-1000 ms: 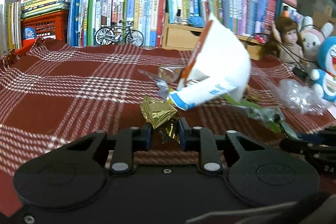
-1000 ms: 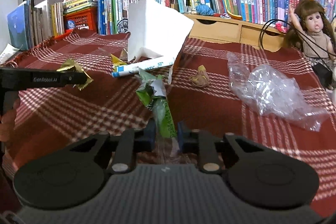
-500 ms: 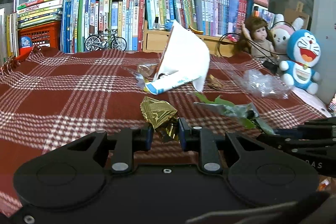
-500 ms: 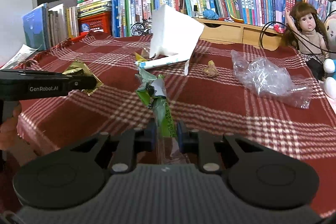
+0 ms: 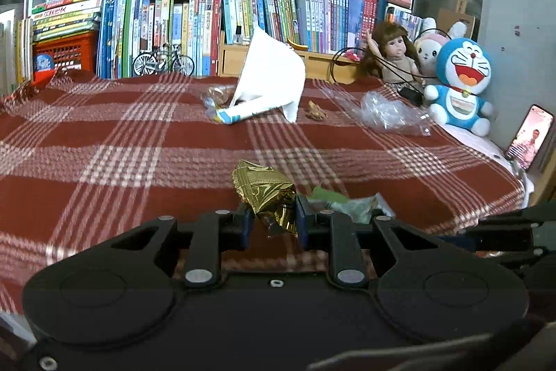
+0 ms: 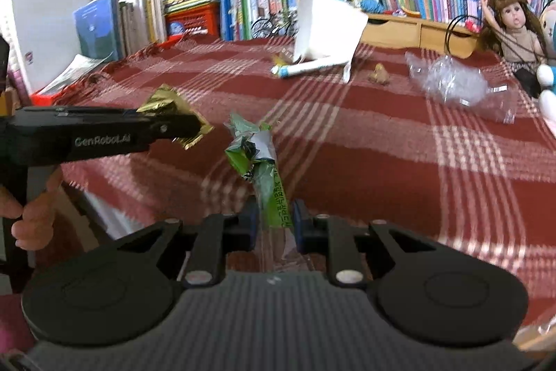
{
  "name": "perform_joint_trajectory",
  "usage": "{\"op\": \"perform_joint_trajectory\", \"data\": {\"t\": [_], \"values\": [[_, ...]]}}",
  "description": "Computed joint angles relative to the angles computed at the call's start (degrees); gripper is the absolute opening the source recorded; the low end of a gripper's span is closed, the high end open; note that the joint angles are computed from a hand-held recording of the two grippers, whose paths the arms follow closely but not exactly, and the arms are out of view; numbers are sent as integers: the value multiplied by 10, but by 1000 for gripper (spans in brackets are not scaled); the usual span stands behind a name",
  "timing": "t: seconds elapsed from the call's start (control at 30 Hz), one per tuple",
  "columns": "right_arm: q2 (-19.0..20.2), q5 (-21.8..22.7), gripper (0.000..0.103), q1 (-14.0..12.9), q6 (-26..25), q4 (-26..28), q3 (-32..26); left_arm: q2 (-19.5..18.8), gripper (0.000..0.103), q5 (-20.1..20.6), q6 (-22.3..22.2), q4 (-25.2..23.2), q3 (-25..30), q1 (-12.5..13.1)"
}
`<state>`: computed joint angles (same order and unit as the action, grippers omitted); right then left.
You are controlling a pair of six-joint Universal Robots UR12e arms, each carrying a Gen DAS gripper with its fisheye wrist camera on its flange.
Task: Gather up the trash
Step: 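Carry both wrappers over the black bin and open both tools to drop them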
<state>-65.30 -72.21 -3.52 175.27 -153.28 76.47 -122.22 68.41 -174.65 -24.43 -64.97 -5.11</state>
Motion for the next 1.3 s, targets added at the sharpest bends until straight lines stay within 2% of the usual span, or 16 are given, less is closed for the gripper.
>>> {"op": "perform_joint_trajectory", "data": {"t": [0.27,0.5,0.63,0.8,1.03,1.17,1.3], "values": [[-39,21,24,1,-2,23,59,49,23,10,6,22,-83,1],[-62,32,24,0,0,39,96,77,23,10,28,9,-129,1],[-66,26,24,1,9,57,107,87,23,26,49,1,-153,-2],[-66,14,24,6,12,84,116,90,23,46,62,-44,-172,-6],[-51,17,26,7,27,148,116,73,23,95,71,-132,-166,-16],[-40,16,26,7,49,179,113,61,23,105,65,-168,-158,-18],[-34,9,29,8,62,181,113,54,24,110,62,-182,-156,-19]]}}
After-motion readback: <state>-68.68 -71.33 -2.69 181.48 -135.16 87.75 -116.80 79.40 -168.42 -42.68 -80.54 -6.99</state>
